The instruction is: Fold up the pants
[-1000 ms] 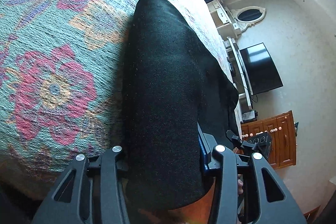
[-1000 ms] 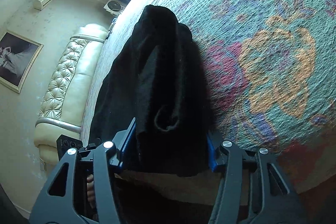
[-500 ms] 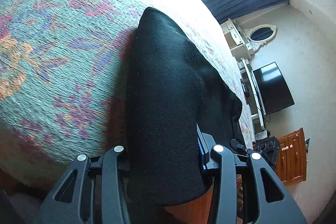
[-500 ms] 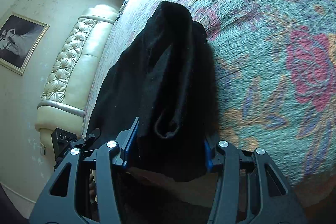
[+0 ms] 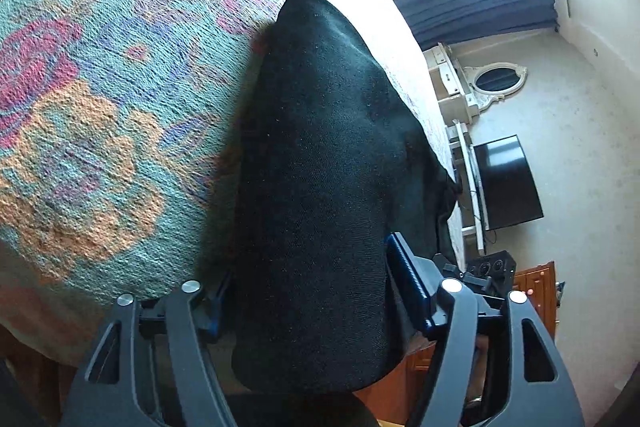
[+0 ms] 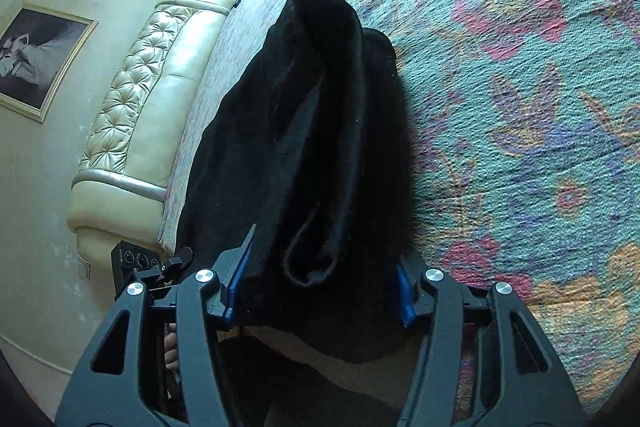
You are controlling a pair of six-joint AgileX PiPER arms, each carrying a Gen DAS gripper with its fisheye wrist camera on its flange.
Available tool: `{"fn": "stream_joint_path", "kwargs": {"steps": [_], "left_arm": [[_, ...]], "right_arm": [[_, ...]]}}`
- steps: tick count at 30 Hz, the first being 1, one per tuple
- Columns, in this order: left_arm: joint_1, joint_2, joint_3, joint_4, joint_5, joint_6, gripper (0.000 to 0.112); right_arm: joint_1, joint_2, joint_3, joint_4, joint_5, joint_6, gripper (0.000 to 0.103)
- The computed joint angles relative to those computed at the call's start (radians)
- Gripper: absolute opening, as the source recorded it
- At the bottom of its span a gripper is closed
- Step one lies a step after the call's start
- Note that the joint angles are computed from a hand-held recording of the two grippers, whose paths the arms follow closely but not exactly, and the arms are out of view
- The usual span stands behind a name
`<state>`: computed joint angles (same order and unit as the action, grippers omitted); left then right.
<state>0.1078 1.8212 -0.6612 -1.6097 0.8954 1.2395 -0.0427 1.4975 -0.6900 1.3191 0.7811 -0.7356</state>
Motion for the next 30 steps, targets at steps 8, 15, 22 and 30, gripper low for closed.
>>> {"fn": "stream_joint_path", "kwargs": {"steps": [8,15,22,30], "left_arm": [[0.136,-0.130,0.034,0.106,-0.011,-0.165,0.079],[0.124,-0.048,-0.154,0.218,0.009,-0.269,0.079],[0.068,0.132,-0.358,0.251,0.053,-0.315,0.079],[0.075,0.248,-0.454,0.234,0.114,-0.266,0.079]], "right_arm": [[-0.150,-0.041,0.021,-0.001,0.094,-0.006,0.074],[-0.203,0.075,-0.066,0.030,0.127,-0.046,0.075],[-0.121,0.256,-0.251,0.066,0.103,-0.039,0.075],[-0.050,0.391,-0.460,0.002,0.120,0.049,0.083]]}}
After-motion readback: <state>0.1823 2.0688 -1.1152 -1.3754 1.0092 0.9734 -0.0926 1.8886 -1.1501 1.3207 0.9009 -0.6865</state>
